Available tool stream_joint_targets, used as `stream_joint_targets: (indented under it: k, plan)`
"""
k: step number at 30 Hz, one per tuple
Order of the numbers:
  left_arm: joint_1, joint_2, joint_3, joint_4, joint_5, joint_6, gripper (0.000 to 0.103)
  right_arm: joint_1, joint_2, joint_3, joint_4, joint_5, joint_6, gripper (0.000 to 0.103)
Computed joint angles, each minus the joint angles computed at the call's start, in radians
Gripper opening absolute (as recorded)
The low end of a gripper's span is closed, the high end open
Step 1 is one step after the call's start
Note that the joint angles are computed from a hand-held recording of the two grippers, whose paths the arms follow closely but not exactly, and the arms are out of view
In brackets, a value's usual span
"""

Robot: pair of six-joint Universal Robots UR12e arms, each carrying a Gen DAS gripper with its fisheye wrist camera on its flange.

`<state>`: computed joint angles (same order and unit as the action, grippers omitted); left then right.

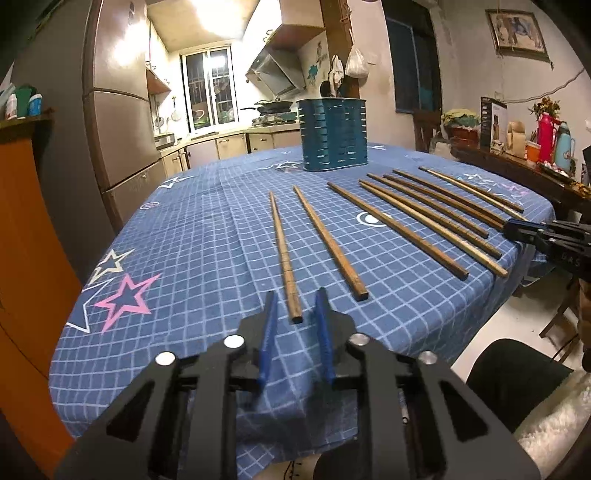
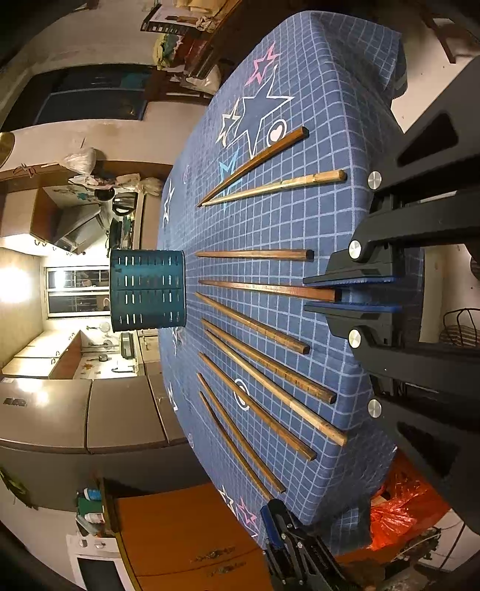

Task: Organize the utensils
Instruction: 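Lower the left tool onto a wooden chopstick and close it while the right tool closes on another, then lift the held chopsticks with both tools and carry them over the teal holder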

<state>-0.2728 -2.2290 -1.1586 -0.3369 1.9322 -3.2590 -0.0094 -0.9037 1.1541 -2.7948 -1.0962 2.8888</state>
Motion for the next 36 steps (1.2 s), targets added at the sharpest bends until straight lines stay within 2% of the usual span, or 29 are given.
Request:
stream_joint_targets:
  k: [5,9,12,15,22,27,31,36]
  plan:
    - [-0.005,-0.008,-0.002,0.035,0.005,0.004,0.007,-0.001,0.003,-0.004,-0.003,0.005,0.033,0.008]
    - [-0.008,-0.012,-0.004,0.052,0.015,0.005,0.006,-0.001,0.004,-0.009,0.008,0.002,0.039,0.008]
    - [-0.008,-0.011,0.0,0.043,0.021,-0.011,0.005,-0.006,0.003,-0.022,0.049,0.017,0.05,0.008]
    - [-0.011,-0.008,0.001,0.052,0.046,-0.023,0.005,-0.008,-0.004,-0.018,0.045,0.029,0.049,0.008]
    - [-0.014,0.003,0.011,0.081,0.067,-0.024,0.005,-0.017,-0.024,0.0,-0.021,0.049,0.055,0.007]
    - [-0.016,0.005,0.025,0.095,0.097,-0.039,0.005,-0.022,-0.033,0.001,-0.114,0.059,0.055,0.007]
    - [-0.015,0.005,0.048,0.085,0.114,-0.065,0.005,-0.026,-0.026,-0.03,-0.169,0.081,0.052,0.007]
    - [-0.008,0.005,0.089,0.065,0.115,-0.111,0.005,-0.028,-0.002,-0.095,-0.191,0.112,0.053,0.007]
